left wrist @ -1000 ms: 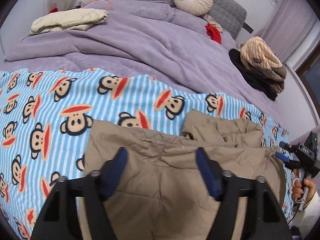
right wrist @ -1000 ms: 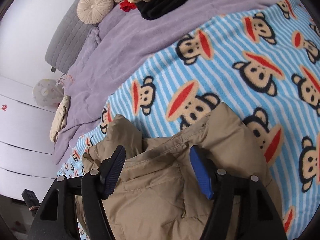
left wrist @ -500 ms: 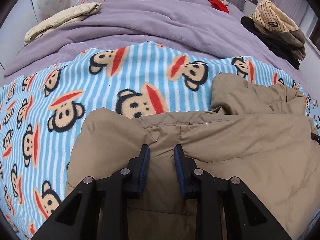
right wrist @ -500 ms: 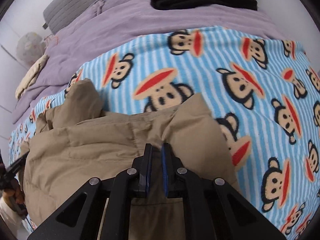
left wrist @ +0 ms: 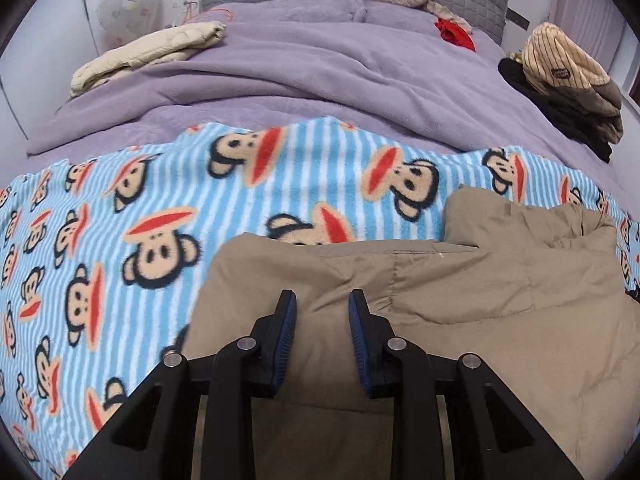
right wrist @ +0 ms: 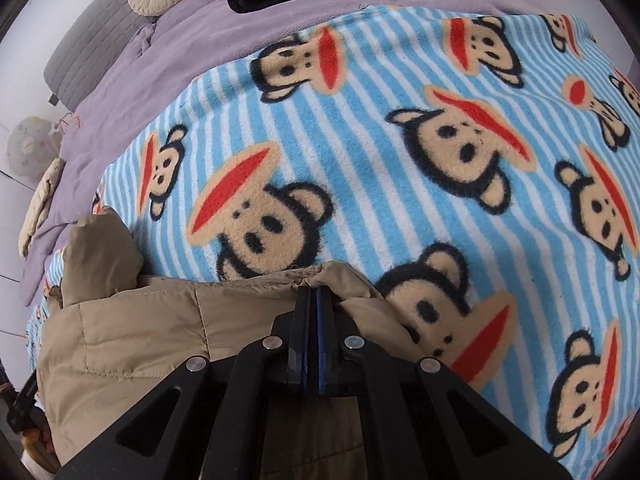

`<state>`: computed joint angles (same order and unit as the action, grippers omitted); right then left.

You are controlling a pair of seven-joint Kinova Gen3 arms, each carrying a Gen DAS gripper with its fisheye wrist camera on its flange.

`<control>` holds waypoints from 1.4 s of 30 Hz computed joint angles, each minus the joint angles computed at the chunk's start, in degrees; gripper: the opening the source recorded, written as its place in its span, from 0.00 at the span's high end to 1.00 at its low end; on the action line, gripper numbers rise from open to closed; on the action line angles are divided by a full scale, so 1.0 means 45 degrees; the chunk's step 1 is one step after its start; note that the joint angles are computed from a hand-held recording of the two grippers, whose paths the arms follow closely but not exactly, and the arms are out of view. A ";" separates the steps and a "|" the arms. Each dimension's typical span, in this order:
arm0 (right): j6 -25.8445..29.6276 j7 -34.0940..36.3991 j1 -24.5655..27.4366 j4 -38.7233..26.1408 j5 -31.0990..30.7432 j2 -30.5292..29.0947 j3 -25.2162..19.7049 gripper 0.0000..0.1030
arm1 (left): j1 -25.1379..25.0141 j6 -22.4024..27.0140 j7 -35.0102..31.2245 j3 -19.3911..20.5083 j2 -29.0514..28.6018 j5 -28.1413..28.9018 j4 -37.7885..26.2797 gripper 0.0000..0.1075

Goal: Fold large clothes

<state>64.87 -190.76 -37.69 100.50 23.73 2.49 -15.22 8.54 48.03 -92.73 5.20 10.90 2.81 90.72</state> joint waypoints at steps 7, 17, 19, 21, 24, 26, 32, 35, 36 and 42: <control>0.0461 -0.0089 -0.0191 -0.0241 0.0138 0.0071 -0.0103 1.00 | -0.0199 0.0860 0.0792 -0.0330 0.1154 -0.0297 -0.0643 0.73; 0.2529 -0.1211 -0.1198 -0.1463 0.0605 -0.0409 -0.0801 0.94 | -0.0346 0.1346 0.0609 -0.0237 -0.0224 -0.0530 -0.0349 0.73; 0.2955 -0.1333 -0.1433 -0.1633 0.0665 -0.0538 -0.1079 0.94 | -0.0543 0.1582 0.0123 -0.0222 -0.0693 -0.0218 -0.0103 0.73; 0.3254 -0.1588 -0.1680 -0.1762 0.0692 -0.0626 -0.1363 0.94 | -0.0742 0.1860 -0.0284 -0.0260 -0.1167 0.0172 0.0125 0.73; 0.3483 -0.2248 -0.2064 -0.1871 0.0740 -0.0734 -0.1725 0.94 | -0.0859 0.2256 -0.0430 -0.0329 -0.1951 0.0497 0.0620 0.73; 0.3423 -0.2798 -0.2239 -0.1804 0.0776 -0.0891 -0.1936 0.94 | -0.0923 0.2527 -0.0505 -0.0387 -0.2442 0.0736 0.0996 0.72; 0.3373 -0.4767 -0.3179 -0.2016 0.1074 -0.0749 -0.2700 0.94 | -0.0897 0.2902 -0.0381 -0.0421 -0.3956 0.0771 0.2196 0.24; 0.3398 -0.5542 -0.3789 -0.2232 0.1240 -0.0610 -0.2913 0.93 | -0.0908 0.3369 -0.0326 -0.0457 -0.4403 0.0846 0.2545 0.24; 0.3437 -0.5836 -0.4017 -0.2322 0.1291 -0.0545 -0.2991 0.93 | -0.0920 0.3480 -0.0247 -0.0449 -0.4571 0.0806 0.2680 0.24; 0.3737 -0.7636 -0.5445 -0.2711 0.1611 -0.0183 -0.3231 0.93 | -0.1109 0.3900 0.0084 -0.0674 -0.5587 0.1043 0.3547 0.04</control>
<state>81.69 -225.13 -62.19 88.30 30.98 1.66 -29.76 3.55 65.58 -92.36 2.17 -14.24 7.51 106.68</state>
